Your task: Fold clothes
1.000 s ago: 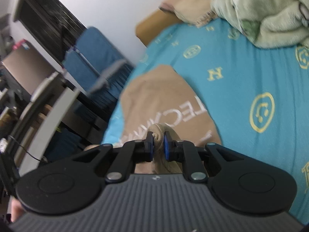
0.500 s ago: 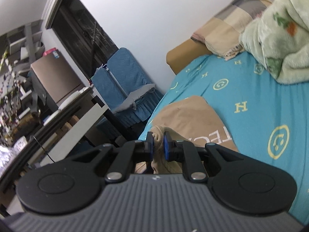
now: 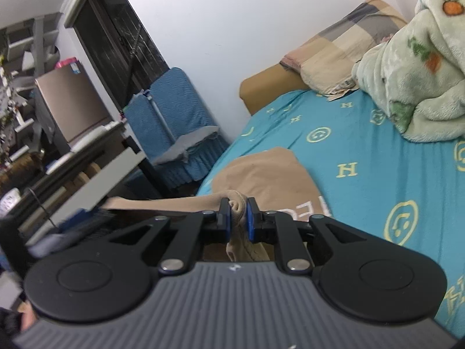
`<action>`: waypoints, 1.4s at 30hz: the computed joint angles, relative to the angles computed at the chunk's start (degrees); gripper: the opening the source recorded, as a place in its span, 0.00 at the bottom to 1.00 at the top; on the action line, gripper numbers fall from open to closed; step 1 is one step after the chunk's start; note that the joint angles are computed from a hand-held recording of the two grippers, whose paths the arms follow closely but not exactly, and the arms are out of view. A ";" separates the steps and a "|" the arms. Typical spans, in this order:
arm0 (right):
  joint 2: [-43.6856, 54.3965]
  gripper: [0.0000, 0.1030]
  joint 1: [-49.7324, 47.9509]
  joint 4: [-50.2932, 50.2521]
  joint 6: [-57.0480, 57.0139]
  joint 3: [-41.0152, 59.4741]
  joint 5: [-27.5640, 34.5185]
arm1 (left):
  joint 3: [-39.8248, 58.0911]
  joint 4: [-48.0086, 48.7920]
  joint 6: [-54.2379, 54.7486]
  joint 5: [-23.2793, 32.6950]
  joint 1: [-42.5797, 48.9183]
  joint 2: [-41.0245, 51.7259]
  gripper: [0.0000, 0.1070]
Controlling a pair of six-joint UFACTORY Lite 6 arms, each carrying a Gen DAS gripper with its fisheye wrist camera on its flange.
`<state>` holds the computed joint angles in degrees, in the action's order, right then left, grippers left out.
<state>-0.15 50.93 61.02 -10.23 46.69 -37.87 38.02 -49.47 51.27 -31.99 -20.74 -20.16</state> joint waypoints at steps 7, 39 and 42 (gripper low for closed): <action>4.64 0.71 3.85 13.54 -20.30 5.59 -4.46 | -2.33 -1.29 2.69 -2.25 -3.96 -3.63 0.89; 12.54 0.79 5.81 29.55 -24.20 11.78 -19.20 | -1.93 -1.57 0.02 2.18 0.05 -4.28 0.89; 11.61 0.79 9.68 26.76 -24.18 11.27 -28.16 | -1.05 -1.17 -1.31 5.97 2.11 -3.83 0.90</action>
<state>11.47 60.61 87.78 -34.41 57.96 -66.03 36.98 -50.63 49.96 -26.02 -18.63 -24.00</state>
